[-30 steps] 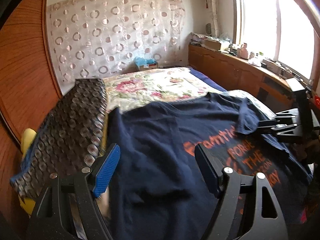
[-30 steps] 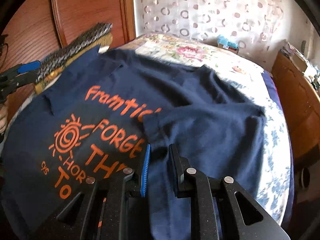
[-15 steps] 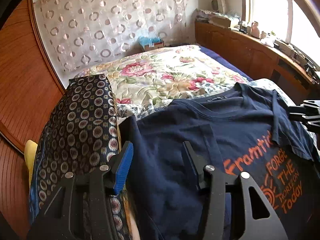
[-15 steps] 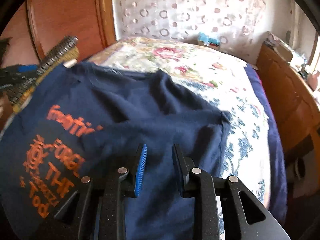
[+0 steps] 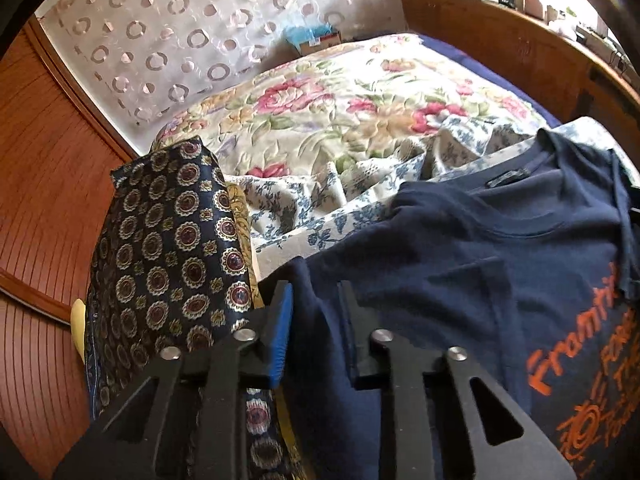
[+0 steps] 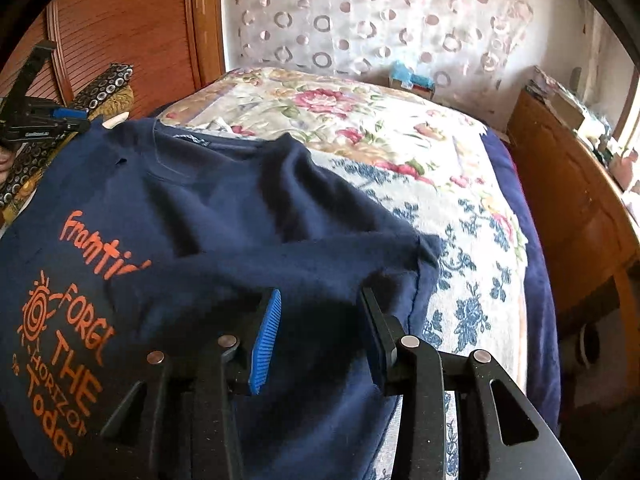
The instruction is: Fold small clothes
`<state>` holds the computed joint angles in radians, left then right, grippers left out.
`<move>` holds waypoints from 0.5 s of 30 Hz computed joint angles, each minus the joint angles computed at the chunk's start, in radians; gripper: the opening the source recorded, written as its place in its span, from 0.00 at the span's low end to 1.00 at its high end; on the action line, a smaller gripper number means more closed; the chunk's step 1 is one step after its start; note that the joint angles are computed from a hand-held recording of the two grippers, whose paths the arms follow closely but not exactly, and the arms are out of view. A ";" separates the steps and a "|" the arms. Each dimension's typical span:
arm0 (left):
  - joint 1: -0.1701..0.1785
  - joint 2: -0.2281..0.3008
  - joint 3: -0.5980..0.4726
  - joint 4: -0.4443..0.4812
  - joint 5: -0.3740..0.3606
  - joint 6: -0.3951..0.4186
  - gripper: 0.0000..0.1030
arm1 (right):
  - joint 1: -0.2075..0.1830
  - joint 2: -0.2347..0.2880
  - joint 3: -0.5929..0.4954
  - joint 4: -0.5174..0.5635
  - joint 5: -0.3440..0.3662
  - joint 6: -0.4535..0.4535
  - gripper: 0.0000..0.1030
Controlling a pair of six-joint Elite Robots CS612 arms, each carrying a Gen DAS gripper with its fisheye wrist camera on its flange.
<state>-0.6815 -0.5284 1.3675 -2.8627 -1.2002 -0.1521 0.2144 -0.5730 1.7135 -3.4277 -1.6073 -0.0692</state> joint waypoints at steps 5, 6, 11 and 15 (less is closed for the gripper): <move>0.001 0.013 -0.021 0.040 0.019 -0.004 0.21 | -0.003 0.008 -0.001 -0.023 0.009 0.011 0.40; 0.001 0.015 -0.023 0.047 0.025 -0.003 0.21 | -0.002 0.011 -0.003 -0.030 0.009 0.015 0.40; 0.003 0.021 -0.029 0.060 0.034 0.005 0.15 | -0.004 0.013 0.009 -0.053 0.017 0.023 0.41; -0.001 0.007 0.001 -0.012 0.041 0.023 0.03 | -0.005 0.015 0.011 -0.058 0.019 0.025 0.41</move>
